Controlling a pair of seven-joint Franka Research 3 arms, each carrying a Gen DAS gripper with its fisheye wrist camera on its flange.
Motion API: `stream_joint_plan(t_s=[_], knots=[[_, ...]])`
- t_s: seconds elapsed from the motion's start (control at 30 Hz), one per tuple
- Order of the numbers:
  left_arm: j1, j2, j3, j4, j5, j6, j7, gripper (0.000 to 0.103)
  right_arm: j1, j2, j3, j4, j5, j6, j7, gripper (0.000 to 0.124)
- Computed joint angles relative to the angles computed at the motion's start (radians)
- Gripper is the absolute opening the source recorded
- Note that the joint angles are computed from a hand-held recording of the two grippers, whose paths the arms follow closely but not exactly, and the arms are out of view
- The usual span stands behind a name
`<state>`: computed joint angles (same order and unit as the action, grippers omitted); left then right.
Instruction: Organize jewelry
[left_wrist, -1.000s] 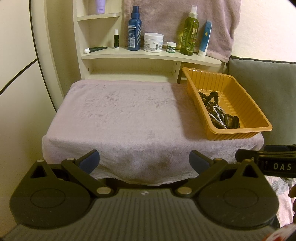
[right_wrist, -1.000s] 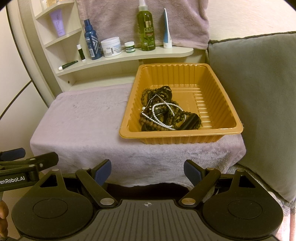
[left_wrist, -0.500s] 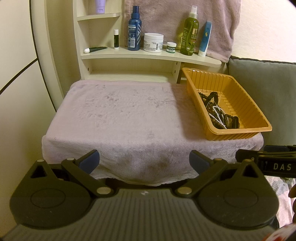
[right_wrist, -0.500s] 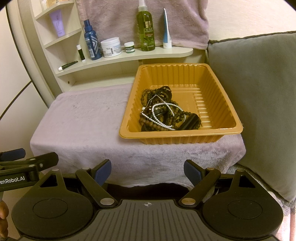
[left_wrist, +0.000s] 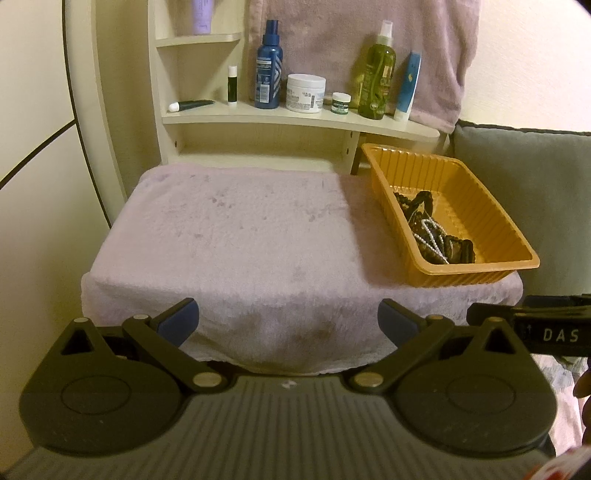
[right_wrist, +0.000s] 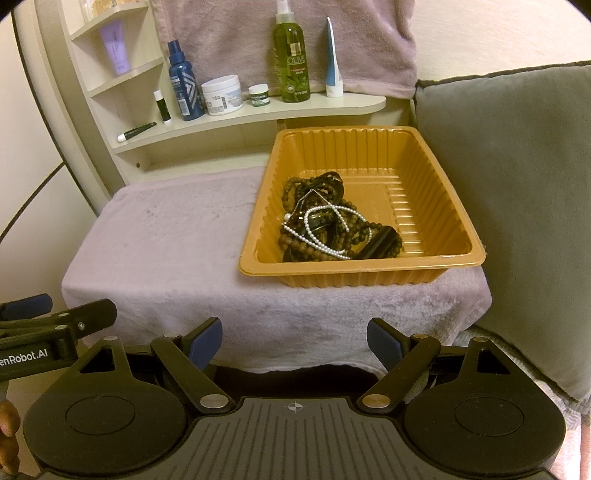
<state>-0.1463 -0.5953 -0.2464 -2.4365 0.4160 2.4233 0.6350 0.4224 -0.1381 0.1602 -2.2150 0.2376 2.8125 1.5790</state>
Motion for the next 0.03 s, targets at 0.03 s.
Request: stream_joint_plan(t_s=[0.03], knots=[[-0.001,0.002,0.001,0.001,-0.002,0.002,0.0,0.103,0.0,0.0,0.0,-0.001,0.001,0.001,0.001,0.085]])
